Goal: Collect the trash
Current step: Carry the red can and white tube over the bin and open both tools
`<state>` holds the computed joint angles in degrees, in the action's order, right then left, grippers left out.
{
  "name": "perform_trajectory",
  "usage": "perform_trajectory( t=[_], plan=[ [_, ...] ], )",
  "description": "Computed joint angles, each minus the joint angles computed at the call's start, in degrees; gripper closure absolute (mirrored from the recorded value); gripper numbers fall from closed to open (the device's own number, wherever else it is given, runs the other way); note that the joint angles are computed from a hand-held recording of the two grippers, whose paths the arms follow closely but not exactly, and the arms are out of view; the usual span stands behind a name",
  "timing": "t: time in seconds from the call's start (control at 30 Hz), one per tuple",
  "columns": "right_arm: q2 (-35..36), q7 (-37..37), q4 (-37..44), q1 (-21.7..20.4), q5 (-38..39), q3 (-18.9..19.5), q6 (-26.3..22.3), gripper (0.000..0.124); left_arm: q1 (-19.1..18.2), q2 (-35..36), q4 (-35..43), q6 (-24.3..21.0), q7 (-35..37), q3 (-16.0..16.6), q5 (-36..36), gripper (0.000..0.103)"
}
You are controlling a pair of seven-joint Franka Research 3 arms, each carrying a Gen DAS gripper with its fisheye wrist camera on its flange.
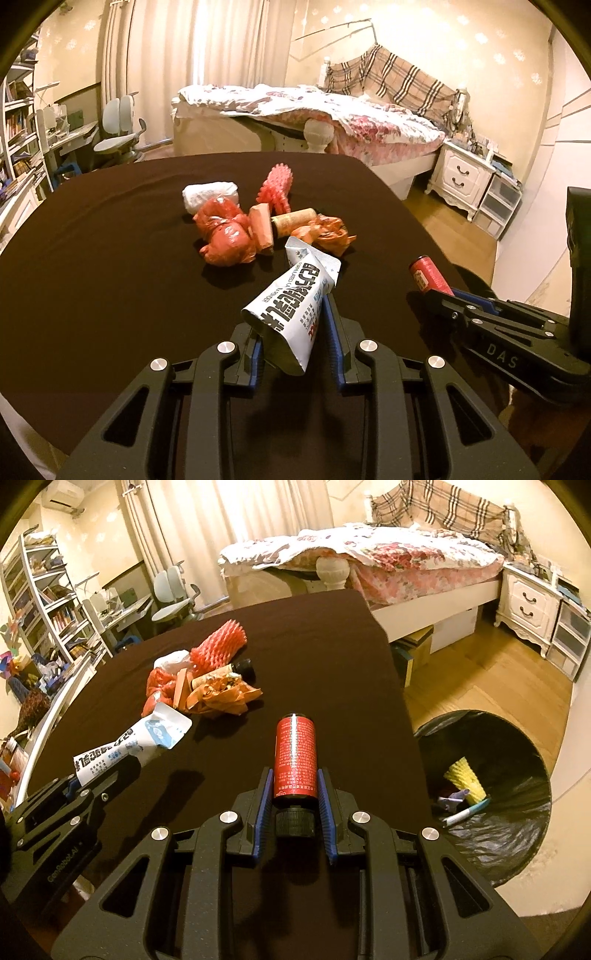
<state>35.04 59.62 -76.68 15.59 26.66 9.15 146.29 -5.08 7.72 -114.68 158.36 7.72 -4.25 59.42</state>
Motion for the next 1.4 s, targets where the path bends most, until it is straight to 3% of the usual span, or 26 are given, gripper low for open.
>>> perform_trajectory(
  t=[0.37, 0.73, 1.13, 1.4],
  plan=[
    [-1.4, 1.3, -1.8, -1.6, 0.2, -1.5, 4.0, 0.1, -2.3, 4.7, 6.4, 2.0, 1.6, 0.3, 0.2, 0.074],
    [2.4, 7.2, 3.1, -3.6, -3.0, -3.9, 5.5, 0.1, -5.9, 14.3, 18.3, 3.5, 11.9, 1.3, -8.1, 0.074],
    [7.0, 11.3, 8.3, -5.6, -6.0, -5.0, 5.4, 0.1, -10.3, 25.3, 33.5, 0.5, 26.1, 2.2, -19.0, 0.074],
    [11.2, 14.6, 14.0, -6.4, -7.6, -5.8, 3.3, 0.1, -12.6, 31.4, 42.6, -3.1, 31.7, 3.6, -23.1, 0.074]
  ],
)
